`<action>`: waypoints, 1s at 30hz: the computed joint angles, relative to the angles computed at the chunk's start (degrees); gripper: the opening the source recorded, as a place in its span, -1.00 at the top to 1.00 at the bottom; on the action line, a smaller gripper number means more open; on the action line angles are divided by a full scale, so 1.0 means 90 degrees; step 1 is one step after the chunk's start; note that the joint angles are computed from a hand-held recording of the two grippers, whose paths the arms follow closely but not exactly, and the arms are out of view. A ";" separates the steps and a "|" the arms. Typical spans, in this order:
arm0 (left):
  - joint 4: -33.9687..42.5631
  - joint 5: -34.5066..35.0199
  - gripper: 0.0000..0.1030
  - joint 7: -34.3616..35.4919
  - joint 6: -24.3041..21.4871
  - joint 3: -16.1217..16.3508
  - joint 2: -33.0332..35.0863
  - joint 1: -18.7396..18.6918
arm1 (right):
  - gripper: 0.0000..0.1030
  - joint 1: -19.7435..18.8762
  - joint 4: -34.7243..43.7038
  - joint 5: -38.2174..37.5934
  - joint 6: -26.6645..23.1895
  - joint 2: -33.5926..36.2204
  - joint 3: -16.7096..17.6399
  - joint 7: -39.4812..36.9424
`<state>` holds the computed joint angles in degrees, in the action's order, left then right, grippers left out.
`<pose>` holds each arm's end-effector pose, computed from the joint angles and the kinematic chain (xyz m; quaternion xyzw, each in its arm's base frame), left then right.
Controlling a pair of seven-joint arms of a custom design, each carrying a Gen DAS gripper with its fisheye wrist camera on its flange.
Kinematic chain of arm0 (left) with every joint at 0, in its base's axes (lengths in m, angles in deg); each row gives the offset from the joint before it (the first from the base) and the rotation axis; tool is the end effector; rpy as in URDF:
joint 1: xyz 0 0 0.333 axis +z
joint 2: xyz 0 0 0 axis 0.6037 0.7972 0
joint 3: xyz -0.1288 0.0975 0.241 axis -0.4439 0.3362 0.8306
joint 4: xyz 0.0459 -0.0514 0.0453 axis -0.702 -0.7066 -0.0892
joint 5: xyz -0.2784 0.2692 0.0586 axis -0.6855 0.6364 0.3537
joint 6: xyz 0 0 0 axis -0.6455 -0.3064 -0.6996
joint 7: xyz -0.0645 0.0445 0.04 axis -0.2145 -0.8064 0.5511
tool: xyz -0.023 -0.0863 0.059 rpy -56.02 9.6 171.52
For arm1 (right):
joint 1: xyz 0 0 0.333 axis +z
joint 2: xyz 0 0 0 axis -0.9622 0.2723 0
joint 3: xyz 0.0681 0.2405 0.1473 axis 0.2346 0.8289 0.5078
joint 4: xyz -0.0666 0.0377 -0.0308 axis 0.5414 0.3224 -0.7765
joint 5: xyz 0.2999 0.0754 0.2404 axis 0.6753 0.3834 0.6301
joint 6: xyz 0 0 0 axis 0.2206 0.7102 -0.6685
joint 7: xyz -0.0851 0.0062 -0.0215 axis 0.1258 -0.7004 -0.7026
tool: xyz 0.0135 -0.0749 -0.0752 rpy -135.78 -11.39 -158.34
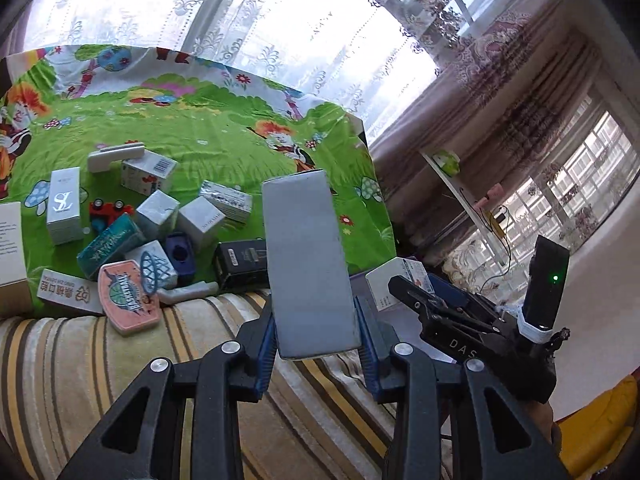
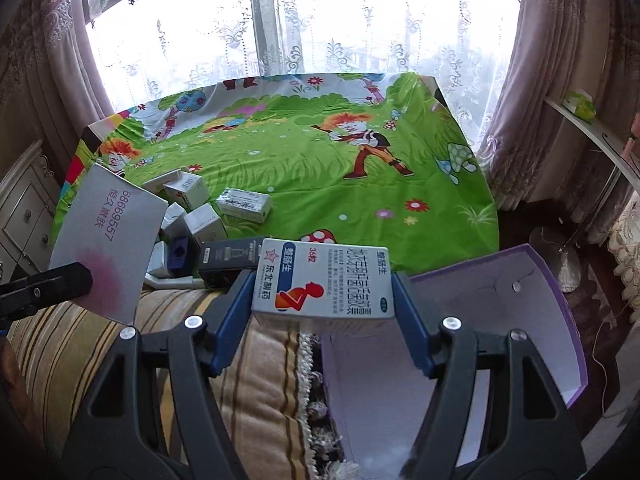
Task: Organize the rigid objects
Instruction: 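Carry both boxes to the purple box and open both grippers inside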
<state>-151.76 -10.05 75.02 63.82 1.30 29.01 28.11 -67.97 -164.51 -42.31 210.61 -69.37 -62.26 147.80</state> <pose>0.5518 -0.1634 0.5214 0.5706 -0.6992 0.4303 0.0198 0.5387 0.0892 0.5083 -0.6399 0.6769 -0.2431 0.2706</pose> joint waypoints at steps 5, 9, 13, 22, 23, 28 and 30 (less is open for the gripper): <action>0.0203 0.0529 0.28 -0.0099 -0.0203 -0.0248 0.0187 -0.0212 | -0.39 -0.0230 -0.0691 0.0072 -0.0106 -0.0532 -0.0131 0.0097; 0.0338 0.1034 0.28 -0.0266 -0.0250 -0.0419 0.0328 -0.0378 | -0.39 -0.0483 -0.1082 0.0052 -0.0187 -0.0806 -0.0139 0.0254; 0.0499 0.1552 0.28 -0.0465 -0.0279 -0.0543 0.0504 -0.0501 | -0.39 -0.0671 -0.1300 0.0027 -0.0250 -0.0918 -0.0151 0.0370; 0.0711 0.2489 0.28 -0.0784 -0.0192 -0.0735 0.0749 -0.0715 | -0.39 -0.1012 -0.1550 -0.0265 -0.0377 -0.1071 -0.0080 0.0744; 0.0712 0.2597 0.28 -0.0832 -0.0180 -0.0746 0.0756 -0.0730 | -0.40 -0.1039 -0.1570 -0.0307 -0.0383 -0.1088 -0.0071 0.0788; 0.0735 0.2990 0.26 -0.0986 -0.0100 -0.0785 0.0794 -0.0789 | -0.41 -0.1040 -0.1577 -0.0298 -0.0433 -0.1092 -0.0106 0.0841; 0.0763 0.3160 0.26 -0.1084 -0.0100 -0.0786 0.0822 -0.0802 | -0.41 -0.1024 -0.1570 -0.0274 -0.0445 -0.1094 -0.0122 0.0833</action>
